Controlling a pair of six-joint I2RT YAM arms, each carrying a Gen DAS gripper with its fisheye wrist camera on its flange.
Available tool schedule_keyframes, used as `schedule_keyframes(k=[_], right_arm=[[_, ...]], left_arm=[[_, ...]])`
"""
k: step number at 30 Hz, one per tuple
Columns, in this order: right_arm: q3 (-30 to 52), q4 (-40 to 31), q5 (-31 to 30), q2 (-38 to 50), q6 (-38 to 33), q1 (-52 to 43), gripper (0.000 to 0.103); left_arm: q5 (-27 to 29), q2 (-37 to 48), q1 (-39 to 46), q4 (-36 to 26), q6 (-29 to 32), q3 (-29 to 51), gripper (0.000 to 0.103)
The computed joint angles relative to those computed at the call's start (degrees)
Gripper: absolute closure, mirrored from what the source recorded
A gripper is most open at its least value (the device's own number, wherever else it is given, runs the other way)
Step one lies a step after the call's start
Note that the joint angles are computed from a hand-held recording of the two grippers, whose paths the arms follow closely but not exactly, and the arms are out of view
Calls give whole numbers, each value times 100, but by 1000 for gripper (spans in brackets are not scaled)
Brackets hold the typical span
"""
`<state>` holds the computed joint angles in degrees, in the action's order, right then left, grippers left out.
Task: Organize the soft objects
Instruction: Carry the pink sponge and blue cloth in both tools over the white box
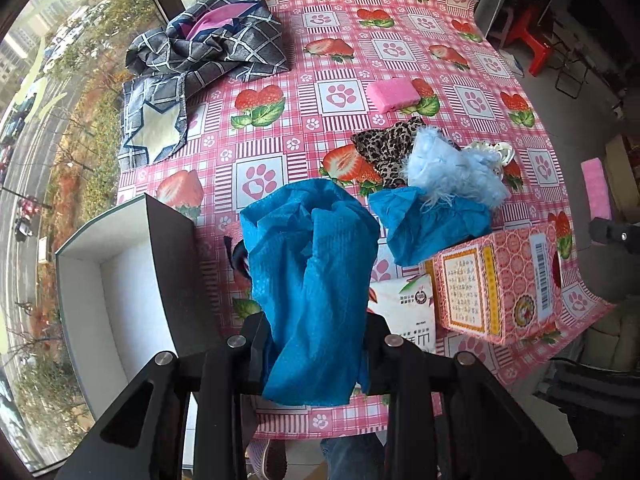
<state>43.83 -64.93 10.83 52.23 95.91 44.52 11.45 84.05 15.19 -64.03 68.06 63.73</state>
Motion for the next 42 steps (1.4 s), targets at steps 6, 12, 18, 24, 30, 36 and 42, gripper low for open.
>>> schedule_keyframes(k=[6, 12, 18, 24, 30, 36, 42], right_arm=[[1019, 97, 415, 1312, 506, 778, 58], [2058, 274, 417, 2497, 126, 898, 58], [3107, 500, 265, 3562, -790, 798, 58], [4144, 396, -24, 4465, -1697, 667, 58], [5471, 68, -327, 5516, -2633, 587, 58], [6826, -397, -519, 6502, -3241, 582, 58], [8012, -853, -669, 7309, -3623, 596, 58]], left_arm=[[313, 576, 801, -320, 627, 811, 70], [619, 1264, 1450, -628, 771, 1796, 70], [635, 1799, 1903, -622, 571, 2498, 70], [742, 2262, 2313, -610, 342, 3023, 70], [605, 2755, 2636, -530, 60, 3437, 70], [455, 3130, 2818, -505, -151, 3750, 70], [333, 3358, 2918, -479, -236, 3932, 70]])
